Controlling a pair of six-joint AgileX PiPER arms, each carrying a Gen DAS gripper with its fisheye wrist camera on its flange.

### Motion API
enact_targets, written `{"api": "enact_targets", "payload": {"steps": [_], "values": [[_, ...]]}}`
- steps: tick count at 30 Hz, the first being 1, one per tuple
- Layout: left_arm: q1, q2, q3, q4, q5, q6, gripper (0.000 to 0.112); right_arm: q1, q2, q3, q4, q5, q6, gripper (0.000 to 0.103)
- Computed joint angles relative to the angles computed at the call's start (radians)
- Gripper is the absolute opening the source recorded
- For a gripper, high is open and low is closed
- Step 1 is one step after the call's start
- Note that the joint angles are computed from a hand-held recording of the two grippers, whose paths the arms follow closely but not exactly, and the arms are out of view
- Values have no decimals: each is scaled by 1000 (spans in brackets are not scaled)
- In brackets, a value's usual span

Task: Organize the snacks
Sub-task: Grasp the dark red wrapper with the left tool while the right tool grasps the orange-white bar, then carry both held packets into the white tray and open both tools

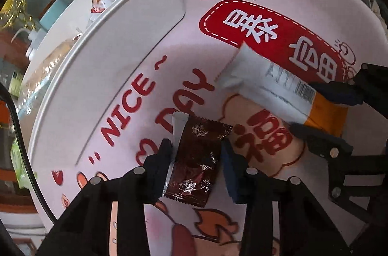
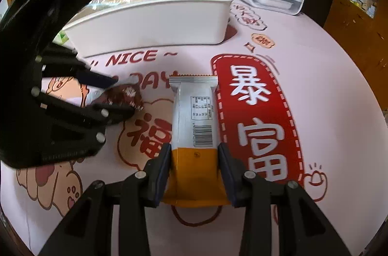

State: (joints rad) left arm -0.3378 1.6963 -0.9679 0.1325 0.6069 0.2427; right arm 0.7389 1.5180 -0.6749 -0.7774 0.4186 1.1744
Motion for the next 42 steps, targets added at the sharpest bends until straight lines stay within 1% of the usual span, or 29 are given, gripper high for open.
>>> {"api": "enact_targets", "payload": {"steps": [3, 4, 6, 11, 13, 15, 17, 20, 25, 28, 30, 32, 36, 37, 38, 39, 40, 42], "values": [[0, -42, 26, -28, -8, -20, 37, -9, -33, 19, -6, -1, 14, 39], [-16, -76, 53, -30, -9, -57, 37, -14, -47, 26, -4, -3, 16, 39], [-9, -120, 71, -83, 1, -61, 37, -27, -70, 40, -4, -10, 17, 39], [52, -208, 73, -264, 64, 10, 37, -55, -124, 70, 34, -24, -18, 39], [80, -227, 58, -316, 92, 37, 37, -58, -139, 75, 54, -23, -39, 39], [90, -249, 41, -344, 116, 28, 37, -56, -150, 75, 71, -18, -56, 39], [95, -268, 26, -344, 139, 10, 37, -63, -155, 73, 99, -26, -86, 39], [111, -299, 8, -347, 166, 5, 37, -54, -168, 52, 118, -15, -109, 39], [124, -344, -50, -305, 201, -50, 36, -58, -194, -28, 193, 7, -219, 39], [142, -359, -129, -263, 224, -82, 36, -81, -179, -130, 249, 21, -319, 39], [155, -344, -202, -227, 245, -106, 36, -105, -151, -215, 306, 27, -402, 39], [185, -314, -287, -223, 266, -97, 37, -125, -118, -304, 323, 35, -447, 39], [214, -216, -482, -142, 312, -128, 37, -163, -20, -529, 374, 78, -538, 40], [220, -184, -539, -119, 322, -138, 37, -171, 19, -605, 383, 100, -561, 40], [228, -154, -588, -107, 333, -143, 37, -172, 42, -650, 379, 114, -564, 41], [241, -109, -656, -96, 345, -149, 37, -180, 91, -732, 384, 131, -582, 41], [250, -76, -704, -93, 357, -151, 37, -182, 119, -776, 378, 142, -582, 41], [274, 11, -817, -91, 382, -160, 37, -189, 217, -923, 380, 198, -605, 41]]}}
